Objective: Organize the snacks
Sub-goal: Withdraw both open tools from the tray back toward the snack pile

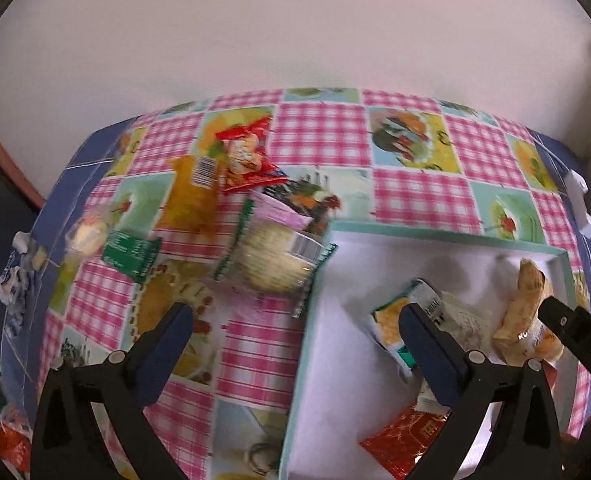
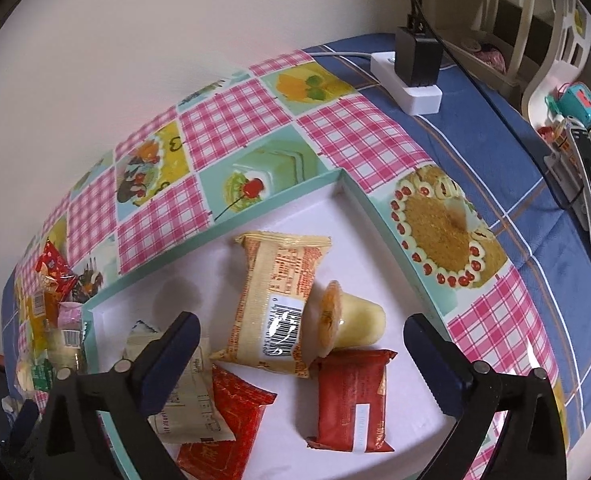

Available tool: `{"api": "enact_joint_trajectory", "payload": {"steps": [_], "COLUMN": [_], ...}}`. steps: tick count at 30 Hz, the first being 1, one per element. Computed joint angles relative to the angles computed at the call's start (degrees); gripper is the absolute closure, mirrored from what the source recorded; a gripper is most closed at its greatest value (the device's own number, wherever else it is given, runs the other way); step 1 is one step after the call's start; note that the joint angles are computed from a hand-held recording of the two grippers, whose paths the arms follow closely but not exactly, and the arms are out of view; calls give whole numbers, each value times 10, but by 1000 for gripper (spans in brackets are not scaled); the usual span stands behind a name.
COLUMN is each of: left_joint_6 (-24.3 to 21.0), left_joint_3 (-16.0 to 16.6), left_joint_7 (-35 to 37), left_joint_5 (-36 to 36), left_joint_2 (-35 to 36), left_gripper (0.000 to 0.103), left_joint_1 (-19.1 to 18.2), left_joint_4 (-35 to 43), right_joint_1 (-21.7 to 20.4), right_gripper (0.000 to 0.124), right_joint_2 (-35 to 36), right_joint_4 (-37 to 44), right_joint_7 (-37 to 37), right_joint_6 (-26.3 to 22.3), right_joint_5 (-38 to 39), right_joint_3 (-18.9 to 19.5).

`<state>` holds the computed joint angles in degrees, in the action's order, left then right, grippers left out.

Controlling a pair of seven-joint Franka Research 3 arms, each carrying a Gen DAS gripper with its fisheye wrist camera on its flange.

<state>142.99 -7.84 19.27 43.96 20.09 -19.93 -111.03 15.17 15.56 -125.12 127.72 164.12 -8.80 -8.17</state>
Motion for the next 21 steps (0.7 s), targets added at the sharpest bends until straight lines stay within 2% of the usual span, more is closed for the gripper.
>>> {"api": "enact_joint_trajectory", "payload": {"steps": [2,6,9,12,15,21], "left_joint_6": [2,-33,-25,-27,-50,-45], "left_joint_3": [-2,-1,-4,-4,-2,1], "left_joint_7": [0,-17,-23,-24,-23,-12], "left_joint_5": [-15,-34,-52,-73,-79,-84], "left_joint_2": [-4,-12,-24,-34,-44,-76], "left_gripper": [1,1,1,1,1,1], "left_joint_1": [6,6,19,32,41,72], "left_joint_4": [-4,-4,-18,-30,-37,-74], "right_joint_1": [-3,4,13,3,-2,22], "right_gripper": [21,21,21,21,21,21], "right_joint_2": [-2,0,3,7,12,17], "right_joint_4": [-1,4,11,17,24,34], "right_joint_7": [-8,-13,-16,-49,-91,-146], "right_joint_6": [4,3,-3,-5,-9,-7], "right_joint_5": [6,0,-12,13,50,82], "right_joint_3": [5,5,4,27,52,76]}}
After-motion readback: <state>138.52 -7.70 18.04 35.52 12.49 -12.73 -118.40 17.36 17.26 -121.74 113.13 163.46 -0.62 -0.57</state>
